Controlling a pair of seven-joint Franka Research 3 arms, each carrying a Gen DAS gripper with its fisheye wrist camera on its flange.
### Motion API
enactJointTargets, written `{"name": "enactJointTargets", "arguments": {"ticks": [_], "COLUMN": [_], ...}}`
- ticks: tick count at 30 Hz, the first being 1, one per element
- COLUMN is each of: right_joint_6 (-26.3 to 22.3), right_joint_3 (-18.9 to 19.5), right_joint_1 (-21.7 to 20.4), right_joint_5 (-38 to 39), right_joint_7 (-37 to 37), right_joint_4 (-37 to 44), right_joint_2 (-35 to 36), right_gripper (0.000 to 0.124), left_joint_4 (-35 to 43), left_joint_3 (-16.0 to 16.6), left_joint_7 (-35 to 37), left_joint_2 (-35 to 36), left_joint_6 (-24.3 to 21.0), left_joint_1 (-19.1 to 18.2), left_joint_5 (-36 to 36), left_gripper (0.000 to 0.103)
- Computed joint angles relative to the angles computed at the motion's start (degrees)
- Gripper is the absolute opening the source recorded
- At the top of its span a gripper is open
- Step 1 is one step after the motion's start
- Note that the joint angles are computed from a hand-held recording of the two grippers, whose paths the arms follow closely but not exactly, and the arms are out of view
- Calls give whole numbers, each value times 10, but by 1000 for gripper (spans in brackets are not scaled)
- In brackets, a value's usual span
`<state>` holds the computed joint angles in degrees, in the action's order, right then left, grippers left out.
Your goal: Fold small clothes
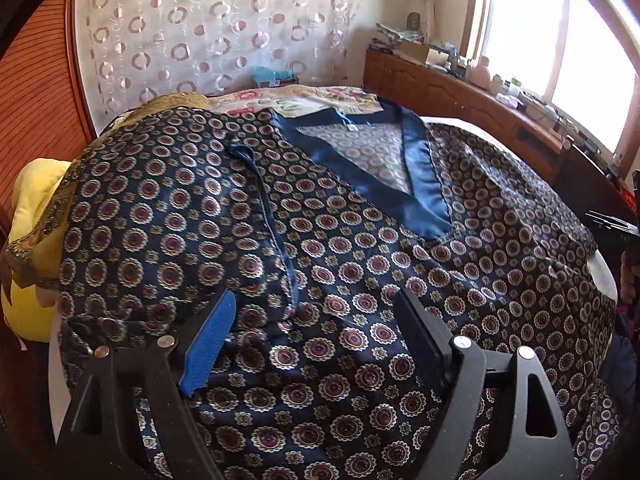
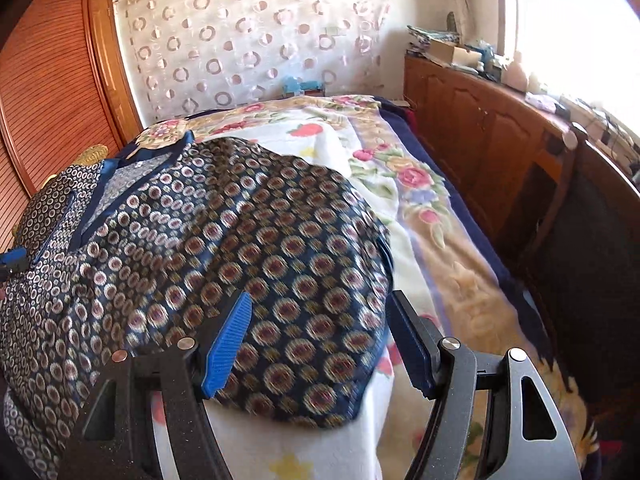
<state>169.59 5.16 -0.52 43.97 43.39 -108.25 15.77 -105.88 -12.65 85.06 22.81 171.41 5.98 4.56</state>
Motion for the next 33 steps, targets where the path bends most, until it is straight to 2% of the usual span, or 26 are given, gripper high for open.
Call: {"name": "enactJointTargets", "arguments": {"ticks": [3, 6, 12, 14, 18, 23, 26, 27, 28, 32, 33], "right_joint_6": [-16, -28, -51, -61, -74, -92, -96, -104, -90, -103, -90], "right_joint_3": [6, 3, -20, -31, -45, -57, -60, -68, -57, -50, -47], "right_joint_1": [-15, -20, -14, -12, -2, -11, -8, -4, 2, -4, 7], "right_joint_5": [32, 66, 132, 148, 146, 161, 145, 150, 127, 127, 109], "right_joint_7": [-27, -62, -116, -134, -125, -150, -134, -141, -107, -107, -84], "right_joint_4": [-28, -51, -92, -106, -93, -110, -101, -100, -79, -71, -57], "right_joint_2": [-25, -43, -76, -88, -80, -97, -92, -93, -74, -70, -56], "right_gripper": [71, 71, 71, 71, 71, 71, 71, 71, 68, 60, 57], "left_joint_4": [10, 24, 54, 60, 68, 74, 77, 79, 84, 84, 83], "left_joint_3": [-3, 9, 10, 22, 43, 30, 28, 30, 34, 35, 35], "left_joint_7": [4, -3, 0, -8, -26, -14, -10, -11, -17, -20, -20], "left_joint_2": [6, 15, 34, 36, 39, 42, 45, 46, 48, 48, 47], "left_joint_6": [-14, -27, -61, -68, -80, -86, -89, -92, -98, -100, -100], "left_joint_1": [0, -14, -18, -30, -51, -39, -39, -40, -45, -45, -45], "left_joint_5": [-1, 10, 10, 21, 51, 45, 44, 44, 47, 48, 48], "left_gripper": [82, 82, 82, 82, 85, 90, 93, 99, 101, 102, 102]}}
